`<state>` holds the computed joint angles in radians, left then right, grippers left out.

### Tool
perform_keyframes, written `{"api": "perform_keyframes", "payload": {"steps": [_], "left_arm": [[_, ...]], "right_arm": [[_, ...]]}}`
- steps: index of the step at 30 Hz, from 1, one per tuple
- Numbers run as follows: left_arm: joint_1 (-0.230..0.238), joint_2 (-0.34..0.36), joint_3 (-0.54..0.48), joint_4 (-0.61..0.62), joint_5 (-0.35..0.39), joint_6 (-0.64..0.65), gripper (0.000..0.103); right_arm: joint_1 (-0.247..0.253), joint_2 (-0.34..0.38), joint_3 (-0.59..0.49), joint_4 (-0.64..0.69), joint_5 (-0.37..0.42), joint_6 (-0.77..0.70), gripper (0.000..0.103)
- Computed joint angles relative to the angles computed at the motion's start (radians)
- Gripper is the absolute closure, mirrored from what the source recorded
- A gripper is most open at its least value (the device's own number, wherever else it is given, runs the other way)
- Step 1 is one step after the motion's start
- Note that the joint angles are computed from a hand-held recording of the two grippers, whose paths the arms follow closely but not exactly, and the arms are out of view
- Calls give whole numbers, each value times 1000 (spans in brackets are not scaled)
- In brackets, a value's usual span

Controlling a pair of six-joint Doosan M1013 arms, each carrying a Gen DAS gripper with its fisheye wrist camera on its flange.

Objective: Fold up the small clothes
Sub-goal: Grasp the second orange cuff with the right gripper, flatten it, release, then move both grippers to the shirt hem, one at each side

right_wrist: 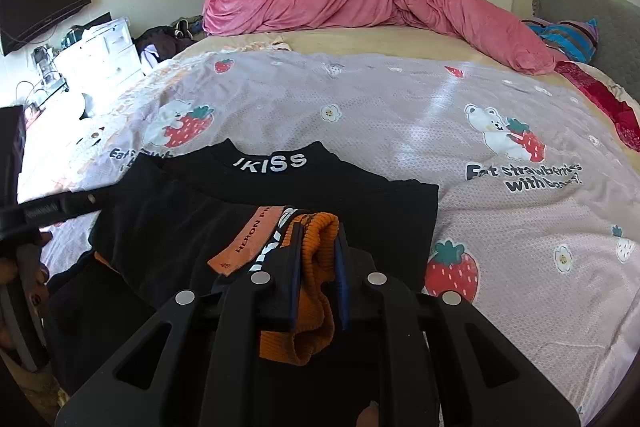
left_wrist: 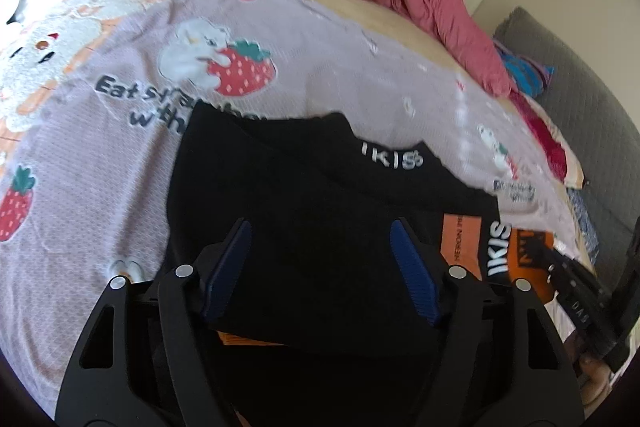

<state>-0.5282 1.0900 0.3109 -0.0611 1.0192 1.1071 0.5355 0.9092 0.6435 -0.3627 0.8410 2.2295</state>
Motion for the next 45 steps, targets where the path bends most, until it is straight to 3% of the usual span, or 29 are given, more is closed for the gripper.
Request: {"api": "perform_keyframes", "payload": {"steps": [4, 7, 12, 19, 26, 34, 38, 45], "left_arm": [[-4, 54, -90, -11, 96, 27, 39], [-5, 58, -90, -10, 110, 25, 39], [-6, 46, -59, -7, 99, 31, 39], [-7, 41, -41, -2, 98, 35, 39], [-8, 0, 48, 3, 48, 43, 39], [-9, -15, 79, 8, 33, 46, 39], [-12, -20, 89, 24, 33, 46, 39], [-13, -26, 99, 28, 29, 51, 39]], "right_arm": [[1, 4, -8, -19, 11, 15, 89], [-1, 2, -5, -27, 13, 33, 89], [-5, -6, 10, 3, 4, 39, 89], [7, 27, -32, 119, 41, -64, 88], [22, 53, -62, 198, 67, -119, 84], [22, 67, -79, 230, 80, -131, 79], [18, 96, -121, 228, 160, -132, 79], [22, 103, -132, 215, 167, -103, 75]]}}
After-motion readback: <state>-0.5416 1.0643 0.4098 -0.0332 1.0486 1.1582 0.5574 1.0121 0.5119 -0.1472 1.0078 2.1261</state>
